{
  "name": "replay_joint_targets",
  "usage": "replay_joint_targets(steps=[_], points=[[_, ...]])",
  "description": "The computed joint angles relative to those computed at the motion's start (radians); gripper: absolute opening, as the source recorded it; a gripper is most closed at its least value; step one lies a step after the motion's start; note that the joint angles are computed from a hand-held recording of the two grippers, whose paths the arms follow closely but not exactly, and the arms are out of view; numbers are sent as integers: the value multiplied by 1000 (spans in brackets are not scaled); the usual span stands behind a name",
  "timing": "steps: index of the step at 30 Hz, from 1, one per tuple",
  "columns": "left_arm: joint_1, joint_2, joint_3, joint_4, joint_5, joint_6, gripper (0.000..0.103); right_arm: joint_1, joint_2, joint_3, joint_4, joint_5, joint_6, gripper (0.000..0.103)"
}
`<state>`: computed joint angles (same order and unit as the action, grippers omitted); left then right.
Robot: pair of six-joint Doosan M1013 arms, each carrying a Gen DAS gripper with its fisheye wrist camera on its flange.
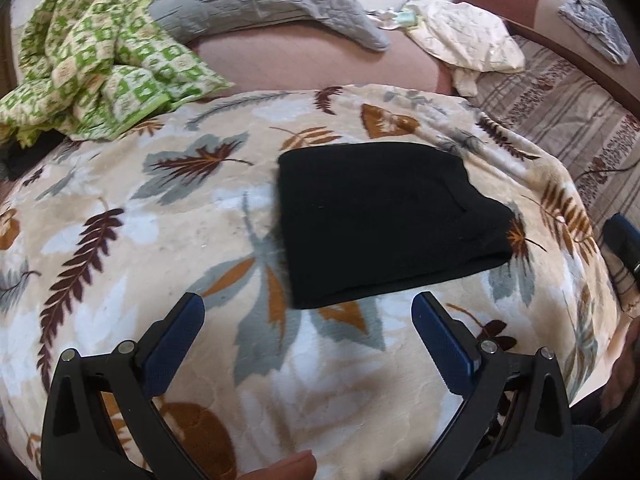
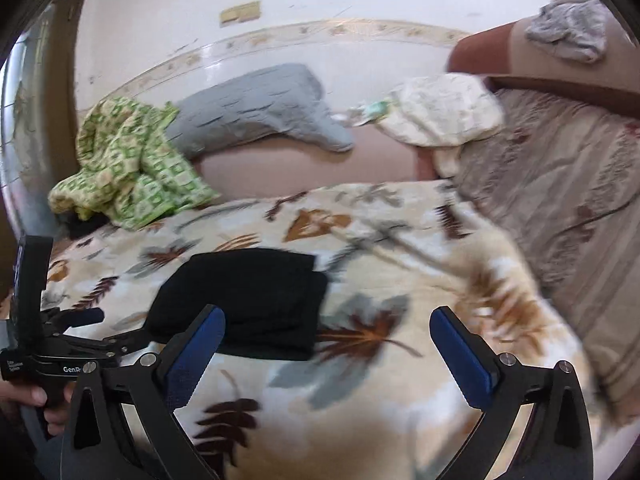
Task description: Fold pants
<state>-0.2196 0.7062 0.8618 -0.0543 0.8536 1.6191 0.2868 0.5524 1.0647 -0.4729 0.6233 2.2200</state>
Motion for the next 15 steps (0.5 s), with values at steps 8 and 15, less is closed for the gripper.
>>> replay_joint_targets(steps=[8, 15], points=[[-14, 8, -25, 92, 42, -39, 103, -20, 70, -103, 326, 85, -242, 102], [-21, 5, -24, 132, 39, -56, 103, 7, 76, -116, 200, 156, -215, 102]])
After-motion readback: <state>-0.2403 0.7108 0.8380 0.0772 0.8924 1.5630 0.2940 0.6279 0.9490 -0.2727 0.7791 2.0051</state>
